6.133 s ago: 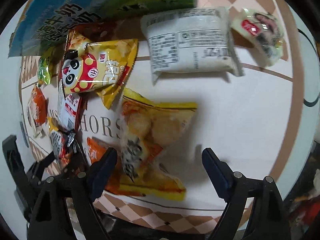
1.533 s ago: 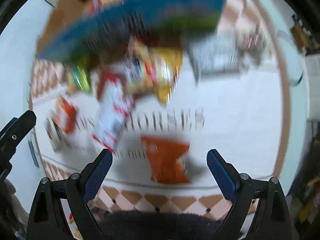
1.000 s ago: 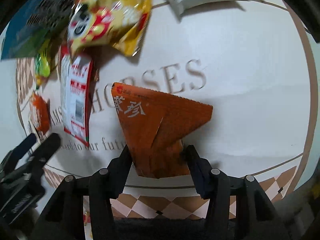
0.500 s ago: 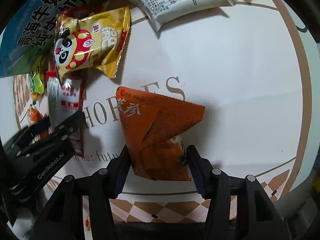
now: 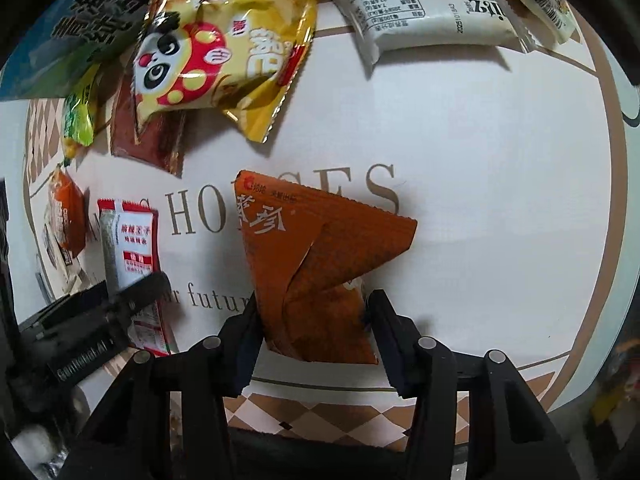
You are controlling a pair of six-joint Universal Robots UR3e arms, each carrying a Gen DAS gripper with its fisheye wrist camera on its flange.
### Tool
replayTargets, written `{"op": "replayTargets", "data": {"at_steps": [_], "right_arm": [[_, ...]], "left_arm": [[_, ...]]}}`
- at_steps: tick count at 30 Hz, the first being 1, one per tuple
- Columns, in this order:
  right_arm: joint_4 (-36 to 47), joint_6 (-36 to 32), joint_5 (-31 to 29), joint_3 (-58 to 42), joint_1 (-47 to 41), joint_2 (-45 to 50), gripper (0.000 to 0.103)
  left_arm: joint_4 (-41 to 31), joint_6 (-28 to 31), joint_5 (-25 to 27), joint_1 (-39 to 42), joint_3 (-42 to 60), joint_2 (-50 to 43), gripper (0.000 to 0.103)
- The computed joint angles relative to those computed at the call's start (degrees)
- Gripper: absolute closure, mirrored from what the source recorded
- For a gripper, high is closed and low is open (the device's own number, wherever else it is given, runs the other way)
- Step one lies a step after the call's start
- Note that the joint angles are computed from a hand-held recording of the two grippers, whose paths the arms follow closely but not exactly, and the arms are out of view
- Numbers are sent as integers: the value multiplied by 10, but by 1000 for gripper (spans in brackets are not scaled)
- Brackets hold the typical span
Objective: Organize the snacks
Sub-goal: 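Grasp the orange chip bag with right gripper while left grasps red-white strip pack, then carry both packs into the box and open both grippers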
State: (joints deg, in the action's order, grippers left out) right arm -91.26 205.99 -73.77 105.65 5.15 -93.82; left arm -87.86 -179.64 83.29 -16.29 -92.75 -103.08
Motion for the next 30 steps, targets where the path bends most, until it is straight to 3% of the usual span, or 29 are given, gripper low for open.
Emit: {"op": "replayTargets", "data": {"at_steps": [2, 7, 17, 25, 30], "right_arm": [[-2, -4, 5, -5, -18, 11, 48], [-6, 1, 1, 8, -36, -1, 48], [-14, 28, -1, 59, -17, -81, 57], [-30, 36, 20, 35, -3, -74, 58], [13, 12, 46, -19, -20, -91, 58]], "left_arm": [[-14, 3, 9, -23, 45, -32, 47], [17, -19, 29, -72, 45, -39, 52], [62, -55, 18, -83, -28, 16, 59], [6, -19, -33, -3, -1, 52, 59], [-81, 1, -84, 42, 78, 82, 59]]}}
